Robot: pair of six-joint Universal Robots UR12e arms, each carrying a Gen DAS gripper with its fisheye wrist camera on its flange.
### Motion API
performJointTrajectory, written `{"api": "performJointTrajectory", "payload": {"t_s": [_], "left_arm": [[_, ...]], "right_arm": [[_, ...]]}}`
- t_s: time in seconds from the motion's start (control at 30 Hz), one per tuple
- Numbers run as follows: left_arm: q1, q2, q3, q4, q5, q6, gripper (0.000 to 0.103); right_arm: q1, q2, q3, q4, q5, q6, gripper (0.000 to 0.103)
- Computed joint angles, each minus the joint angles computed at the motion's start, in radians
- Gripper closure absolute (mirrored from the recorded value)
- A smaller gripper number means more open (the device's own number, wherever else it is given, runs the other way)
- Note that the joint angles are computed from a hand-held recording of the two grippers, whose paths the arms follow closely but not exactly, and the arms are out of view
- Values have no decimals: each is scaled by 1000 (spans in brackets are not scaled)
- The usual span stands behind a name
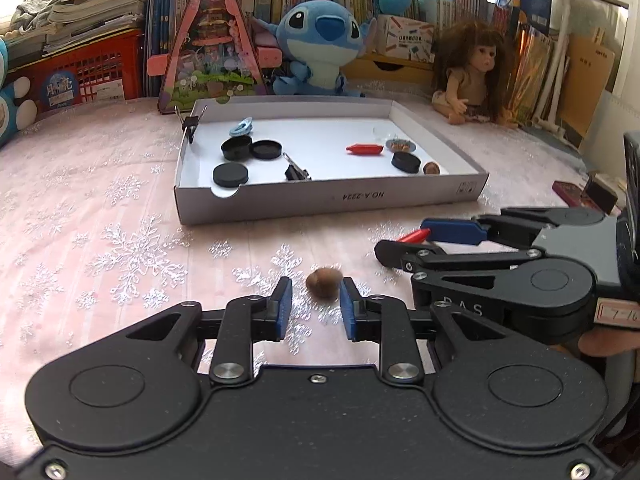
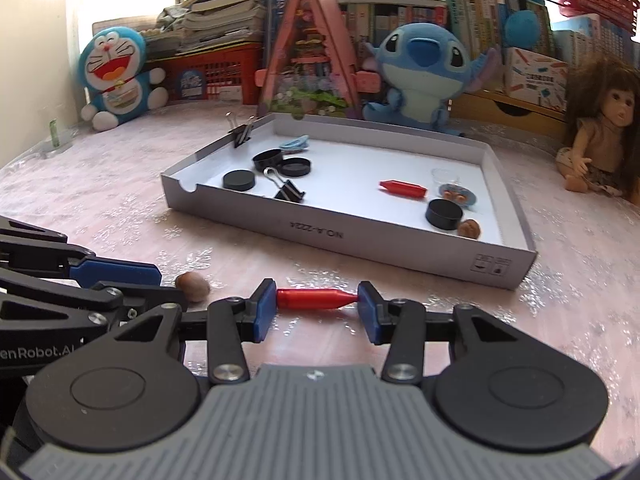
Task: Organize rigid objects
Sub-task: 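Grasp the red marker with the right tool while the left tool grasps the walnut, then carry the walnut and red marker over the white tray with both tools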
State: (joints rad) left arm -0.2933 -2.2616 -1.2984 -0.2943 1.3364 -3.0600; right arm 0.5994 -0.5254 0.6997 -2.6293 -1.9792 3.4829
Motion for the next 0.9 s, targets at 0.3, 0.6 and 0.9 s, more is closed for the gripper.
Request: {"api": "performJointTrajectory", "payload": {"t_s": [0.3, 0.6, 0.9], "left_arm": [[-22, -21, 26, 6, 61, -114, 67], [-36, -36, 33, 35, 111, -147, 81], [-21, -41, 37, 36, 43, -27, 81]], "right_arm": [[4, -14, 31, -12, -73, 71, 54], [9, -19, 47, -26, -118, 82, 54], [11, -19, 50, -29, -123, 77, 54]]}}
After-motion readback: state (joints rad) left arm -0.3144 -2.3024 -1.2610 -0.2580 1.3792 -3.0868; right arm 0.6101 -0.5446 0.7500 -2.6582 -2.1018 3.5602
